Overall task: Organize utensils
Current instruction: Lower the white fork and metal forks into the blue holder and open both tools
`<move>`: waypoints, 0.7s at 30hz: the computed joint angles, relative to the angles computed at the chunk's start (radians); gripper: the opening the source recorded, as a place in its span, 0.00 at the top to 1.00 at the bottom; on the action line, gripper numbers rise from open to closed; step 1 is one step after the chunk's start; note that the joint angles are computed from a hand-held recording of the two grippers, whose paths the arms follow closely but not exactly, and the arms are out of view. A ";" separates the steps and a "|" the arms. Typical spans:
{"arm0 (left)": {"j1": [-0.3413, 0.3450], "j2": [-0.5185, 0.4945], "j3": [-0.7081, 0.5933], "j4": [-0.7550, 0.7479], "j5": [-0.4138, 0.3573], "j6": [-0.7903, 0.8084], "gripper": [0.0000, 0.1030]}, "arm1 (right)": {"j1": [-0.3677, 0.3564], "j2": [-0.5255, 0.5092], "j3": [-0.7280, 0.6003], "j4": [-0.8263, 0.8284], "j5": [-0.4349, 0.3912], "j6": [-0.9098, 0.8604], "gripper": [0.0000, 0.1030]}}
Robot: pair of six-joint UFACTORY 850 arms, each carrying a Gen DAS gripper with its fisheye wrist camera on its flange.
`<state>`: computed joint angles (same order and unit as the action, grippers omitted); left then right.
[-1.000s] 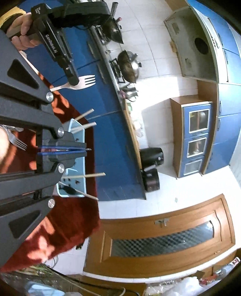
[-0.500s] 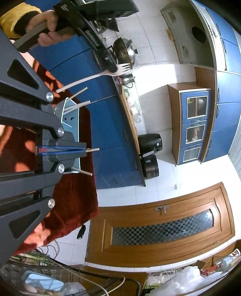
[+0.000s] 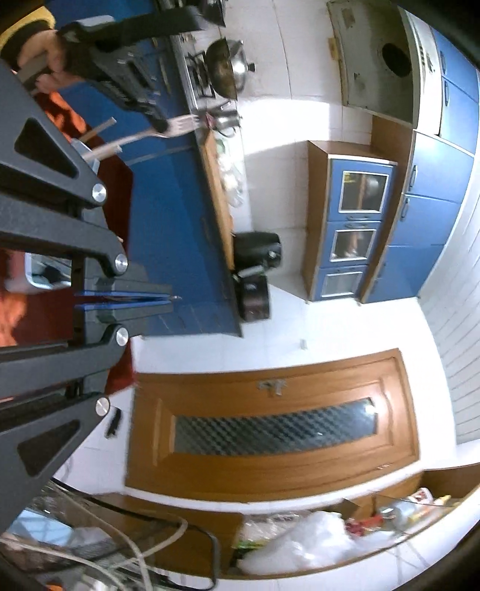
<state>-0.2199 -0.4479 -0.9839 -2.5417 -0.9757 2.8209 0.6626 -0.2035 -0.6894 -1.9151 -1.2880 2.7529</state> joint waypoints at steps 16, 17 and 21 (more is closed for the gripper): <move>-0.008 -0.083 -0.037 -0.009 0.007 0.017 0.97 | -0.074 -0.217 -0.162 -0.057 0.049 -0.136 0.96; -0.009 -0.086 -0.040 -0.002 0.012 0.010 0.96 | -0.077 -0.223 -0.168 -0.065 0.065 -0.131 0.96; -0.004 -0.095 -0.048 0.025 0.023 -0.016 0.96 | -0.104 -0.219 -0.148 -0.175 0.165 -0.005 0.96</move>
